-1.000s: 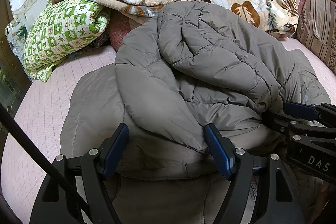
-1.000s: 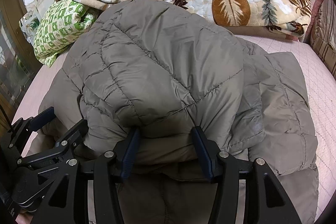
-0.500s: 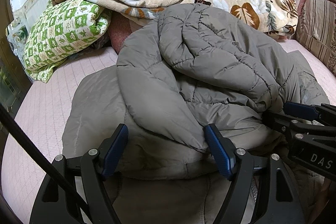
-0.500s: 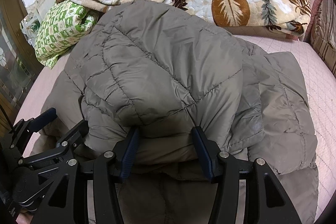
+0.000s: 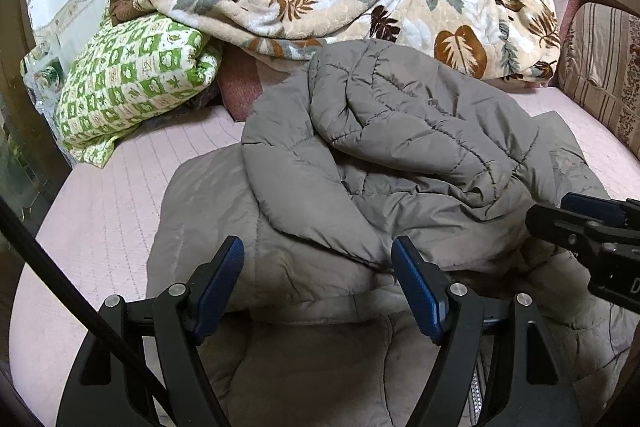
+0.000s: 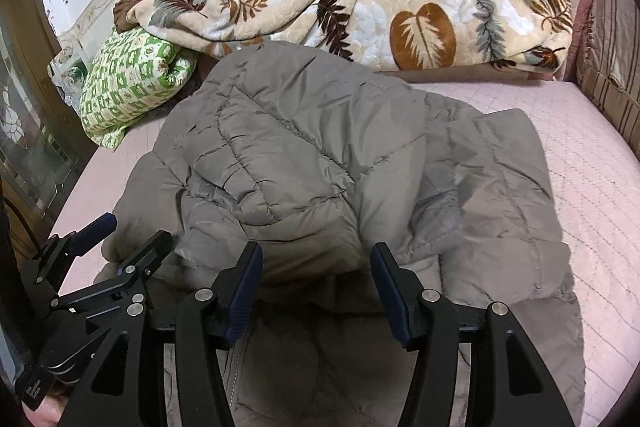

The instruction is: Fold large clothes

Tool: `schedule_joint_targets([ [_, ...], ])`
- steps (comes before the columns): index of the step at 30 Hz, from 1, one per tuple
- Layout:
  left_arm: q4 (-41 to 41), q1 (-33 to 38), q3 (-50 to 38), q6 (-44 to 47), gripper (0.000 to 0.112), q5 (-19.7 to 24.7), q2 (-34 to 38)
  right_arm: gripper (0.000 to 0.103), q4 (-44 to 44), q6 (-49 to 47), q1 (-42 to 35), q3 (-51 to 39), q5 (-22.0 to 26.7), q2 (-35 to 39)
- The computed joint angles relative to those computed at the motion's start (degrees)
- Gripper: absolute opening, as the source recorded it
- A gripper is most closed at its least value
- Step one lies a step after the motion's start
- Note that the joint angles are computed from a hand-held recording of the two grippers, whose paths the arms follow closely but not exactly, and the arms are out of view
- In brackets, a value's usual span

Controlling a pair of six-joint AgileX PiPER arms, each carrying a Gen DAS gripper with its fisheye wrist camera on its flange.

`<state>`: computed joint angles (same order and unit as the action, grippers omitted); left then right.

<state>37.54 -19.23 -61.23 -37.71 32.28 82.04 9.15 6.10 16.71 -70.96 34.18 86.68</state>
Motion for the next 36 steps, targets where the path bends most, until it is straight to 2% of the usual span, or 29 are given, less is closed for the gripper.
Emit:
schedule_joint_targets([
  [19, 3.5, -3.4, 1.4, -0.4, 0.075, 6.0, -8.0, 0.062, -5.9, 5.6, 2.9, 0.1, 3.6, -5.6],
  [26, 5.1, -7.0, 4.6, -1.2, 0.075, 10.5, -16.0, 0.064, -11.6, 10.8, 6.9, 2.2, 5.5, -11.9],
  [32, 6.9, -14.9, 12.2, -5.4, 0.075, 19.1, -28.1, 0.068, -15.0, 16.2, 10.1, 10.3, 7.3, -23.4],
  [35, 6.4, -21.0, 17.5, -8.3, 0.076, 26.4, -35.4, 0.068, -15.2, 18.9, 11.3, 16.8, 9.3, -30.9],
  [36, 7.1, -24.8, 19.5, -10.6, 0.076, 30.3, -38.5, 0.068, -15.6, 19.8, 11.8, 18.6, 10.4, -33.2],
])
